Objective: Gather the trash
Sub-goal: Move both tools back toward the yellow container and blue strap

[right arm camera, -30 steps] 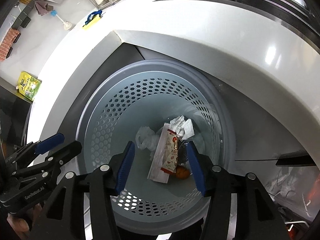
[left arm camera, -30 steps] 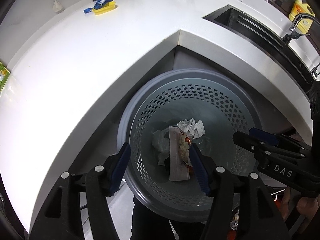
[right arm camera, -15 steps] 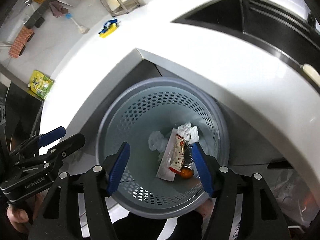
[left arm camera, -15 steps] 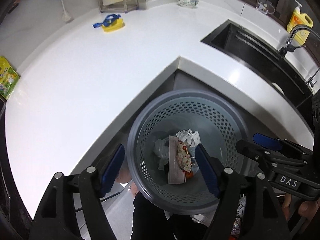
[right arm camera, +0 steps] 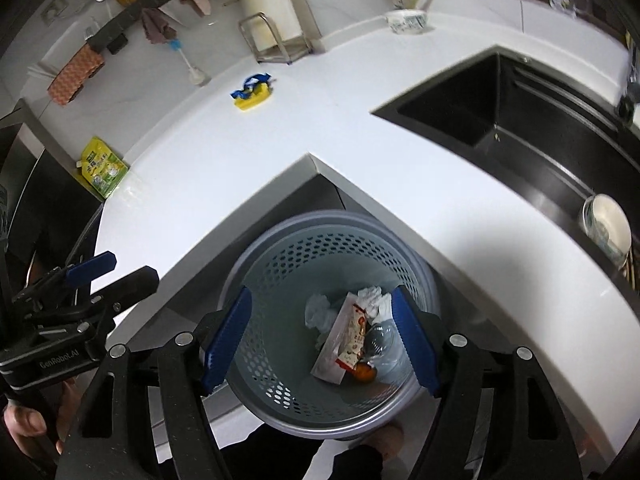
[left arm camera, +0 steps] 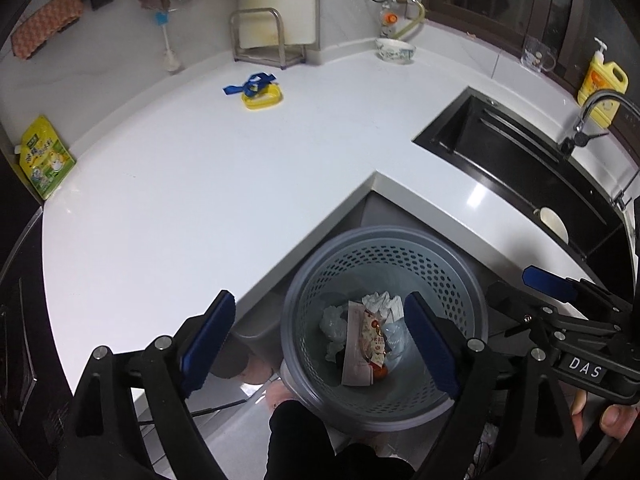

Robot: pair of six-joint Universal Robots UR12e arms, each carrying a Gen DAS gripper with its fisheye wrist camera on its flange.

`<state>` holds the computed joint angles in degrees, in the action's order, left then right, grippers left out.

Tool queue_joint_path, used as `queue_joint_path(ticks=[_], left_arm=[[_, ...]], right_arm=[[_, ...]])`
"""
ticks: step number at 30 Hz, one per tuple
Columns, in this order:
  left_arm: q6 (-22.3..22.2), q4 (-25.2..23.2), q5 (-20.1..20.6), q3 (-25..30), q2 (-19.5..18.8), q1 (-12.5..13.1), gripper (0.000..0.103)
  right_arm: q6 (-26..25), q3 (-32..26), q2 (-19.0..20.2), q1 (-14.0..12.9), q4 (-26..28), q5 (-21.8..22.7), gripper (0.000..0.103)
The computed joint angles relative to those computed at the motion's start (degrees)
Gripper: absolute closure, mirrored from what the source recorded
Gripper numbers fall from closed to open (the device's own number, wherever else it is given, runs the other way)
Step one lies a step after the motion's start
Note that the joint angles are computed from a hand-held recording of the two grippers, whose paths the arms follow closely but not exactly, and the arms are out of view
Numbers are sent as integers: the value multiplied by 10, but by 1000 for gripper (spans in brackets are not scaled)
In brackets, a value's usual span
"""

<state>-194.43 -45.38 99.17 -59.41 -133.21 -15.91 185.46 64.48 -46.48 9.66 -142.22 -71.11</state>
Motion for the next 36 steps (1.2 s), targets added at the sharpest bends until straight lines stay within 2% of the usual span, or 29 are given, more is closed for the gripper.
queue_joint_path(ticks=[7, 13, 21, 29, 32, 36], left_arm=[[-21, 16, 17, -10, 13, 7, 13], [-18, 29, 25, -12, 17, 14, 11], [-9, 34, 3, 6, 8, 39, 10], [28, 12, 4, 65, -23, 62, 9], [39, 9, -4, 87, -36, 71, 9], [53, 4, -16, 123, -57, 82, 7]], right_arm=[[-3, -17, 3, 5, -20, 4, 32], [-2, -47, 16, 13, -23, 0, 31], [10, -123, 55, 29, 6, -14, 31], [33, -237, 116, 44, 51, -40, 30], [39, -296, 148, 49, 77, -53, 30], [42, -407, 205, 55, 134, -63, 30]])
